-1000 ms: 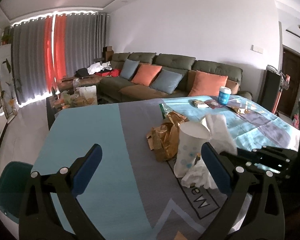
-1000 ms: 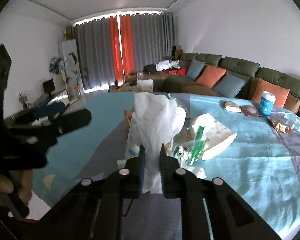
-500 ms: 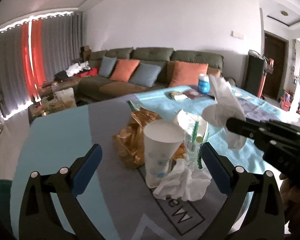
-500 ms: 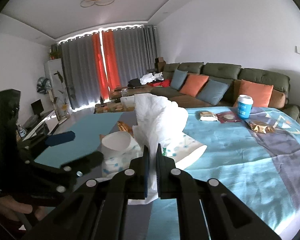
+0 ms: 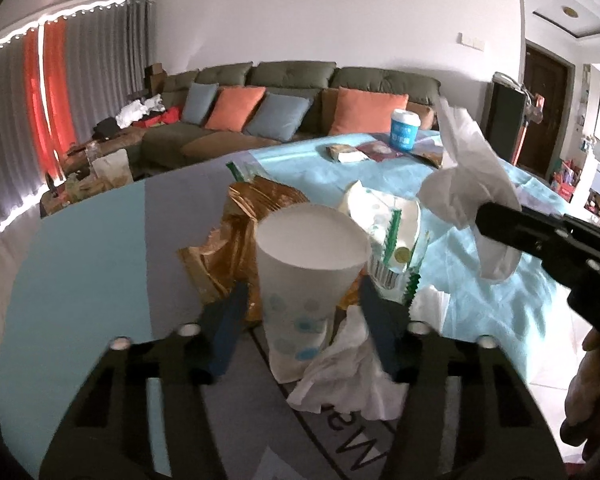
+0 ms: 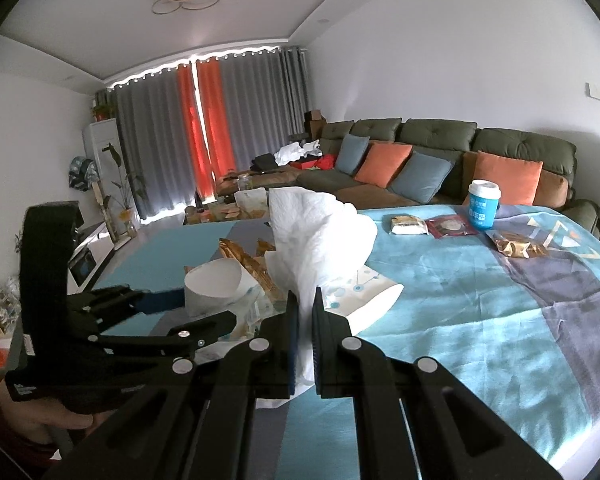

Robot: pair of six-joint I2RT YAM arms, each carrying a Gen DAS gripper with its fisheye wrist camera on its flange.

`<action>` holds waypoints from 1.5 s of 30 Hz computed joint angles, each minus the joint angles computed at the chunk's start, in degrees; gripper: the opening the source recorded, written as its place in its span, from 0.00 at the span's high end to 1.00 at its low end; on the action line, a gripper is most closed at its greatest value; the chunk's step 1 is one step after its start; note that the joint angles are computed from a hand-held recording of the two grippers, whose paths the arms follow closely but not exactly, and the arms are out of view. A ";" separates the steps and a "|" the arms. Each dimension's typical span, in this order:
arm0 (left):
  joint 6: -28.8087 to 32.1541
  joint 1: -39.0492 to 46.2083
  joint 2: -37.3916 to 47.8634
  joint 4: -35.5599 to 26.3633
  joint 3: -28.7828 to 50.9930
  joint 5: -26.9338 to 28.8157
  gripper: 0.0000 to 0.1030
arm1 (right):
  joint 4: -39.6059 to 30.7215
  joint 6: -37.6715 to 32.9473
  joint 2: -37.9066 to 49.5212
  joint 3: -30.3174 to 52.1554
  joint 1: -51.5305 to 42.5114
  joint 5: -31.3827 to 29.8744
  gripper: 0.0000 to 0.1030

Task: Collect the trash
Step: 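Grasp the white tissue with the right tool while the left tool grasps the dotted paper cup, then carry the paper cup and tissue in both tools over the teal bin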

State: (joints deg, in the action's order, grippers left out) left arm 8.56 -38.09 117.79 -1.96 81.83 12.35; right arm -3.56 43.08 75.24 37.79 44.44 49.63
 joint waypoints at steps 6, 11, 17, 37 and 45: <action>-1.85 0.24 1.02 -0.51 0.79 0.43 0.69 | -0.33 0.21 -0.22 -0.05 0.32 0.45 0.95; -3.14 1.35 -2.36 3.34 -3.03 0.62 0.69 | -0.29 -0.61 -0.61 0.32 0.64 0.89 0.95; -3.71 3.34 -7.35 4.63 -6.80 3.60 0.69 | -1.21 -2.15 -1.24 2.05 2.04 3.01 0.95; -4.97 14.79 -27.98 10.78 -23.90 3.99 0.69 | 8.59 -17.58 5.39 11.19 3.59 -0.70 0.95; -4.99 24.77 -33.26 10.18 -26.83 5.79 0.69 | 12.67 -23.06 12.90 18.01 1.72 -10.64 0.95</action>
State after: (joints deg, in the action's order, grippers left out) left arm 3.57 -13.32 84.53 8.22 55.01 18.14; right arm 9.12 20.02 88.14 55.80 46.16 38.99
